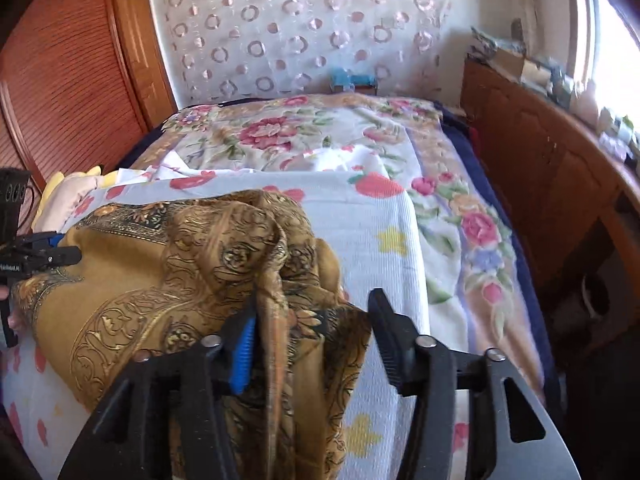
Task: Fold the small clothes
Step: 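Lift the folded shirt with the left gripper and carry it beside the yellow plush toy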
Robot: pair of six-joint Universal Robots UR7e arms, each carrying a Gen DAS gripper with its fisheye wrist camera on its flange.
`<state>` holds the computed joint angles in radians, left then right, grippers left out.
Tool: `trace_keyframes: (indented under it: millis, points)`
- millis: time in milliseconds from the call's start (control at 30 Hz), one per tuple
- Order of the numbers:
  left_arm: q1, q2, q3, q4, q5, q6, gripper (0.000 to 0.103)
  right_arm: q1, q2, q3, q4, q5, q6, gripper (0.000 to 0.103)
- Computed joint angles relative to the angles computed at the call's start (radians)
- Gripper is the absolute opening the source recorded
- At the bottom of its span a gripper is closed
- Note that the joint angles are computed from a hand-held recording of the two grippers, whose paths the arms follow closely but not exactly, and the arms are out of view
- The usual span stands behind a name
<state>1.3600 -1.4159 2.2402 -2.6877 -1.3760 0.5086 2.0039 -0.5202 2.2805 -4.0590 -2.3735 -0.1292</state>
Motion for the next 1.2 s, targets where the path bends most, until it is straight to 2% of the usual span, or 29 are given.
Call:
trace_keyframes:
  millis: [133, 200, 233, 300, 367, 400, 433, 467, 633, 767, 933, 1000, 1100, 1200]
  points:
    - [0.019, 0.001, -0.023, 0.061, -0.061, 0.002, 0.053, -0.050, -0.025, 0.019, 0.042, 0.096, 0.044, 0.060]
    - [0.029, 0.005, -0.039, 0.103, -0.095, -0.012, 0.042, -0.054, -0.033, 0.017, 0.052, 0.108, 0.031, 0.060]
    - [0.032, 0.007, -0.042, 0.117, -0.105, -0.016, 0.037, -0.060, -0.043, 0.025, 0.062, 0.138, 0.025, 0.060]
    - [0.030, 0.003, -0.036, 0.122, -0.114, -0.012, 0.025, -0.077, -0.056, 0.033, 0.079, 0.203, -0.011, 0.052]
    - [0.023, -0.012, -0.023, 0.113, -0.120, -0.007, 0.013, -0.066, -0.049, 0.023, 0.097, 0.198, -0.036, 0.034]
    - [0.017, -0.022, -0.016, 0.111, -0.122, -0.002, 0.011, -0.069, -0.056, 0.026, 0.109, 0.211, -0.040, 0.027]
    - [0.009, -0.040, -0.003, 0.100, -0.124, 0.003, 0.009, -0.071, -0.058, 0.028, 0.104, 0.211, -0.048, 0.018]
    - [0.006, -0.057, 0.004, 0.093, -0.132, 0.005, 0.009, -0.063, -0.059, 0.030, 0.089, 0.211, -0.064, 0.015]
    - [0.000, -0.190, 0.042, 0.093, -0.208, 0.012, 0.008, 0.034, -0.022, 0.001, -0.046, 0.140, -0.164, 0.013]
    - [0.024, -0.301, 0.045, 0.093, -0.261, 0.003, 0.008, 0.132, -0.014, -0.067, -0.056, 0.120, -0.238, 0.012]
    - [0.085, -0.430, 0.030, 0.049, -0.286, 0.018, 0.008, 0.202, -0.014, -0.214, 0.091, 0.166, -0.337, 0.012]
    - [0.112, -0.468, 0.027, 0.002, -0.260, 0.025, 0.008, 0.217, 0.000, -0.305, 0.187, 0.200, -0.373, 0.012]
    - [0.176, -0.484, 0.018, -0.074, -0.254, 0.041, 0.008, 0.226, 0.052, -0.467, 0.327, 0.254, -0.441, 0.012]
    - [0.270, -0.477, -0.006, -0.127, -0.273, 0.036, 0.008, 0.233, 0.130, -0.663, 0.497, 0.292, -0.500, 0.012]
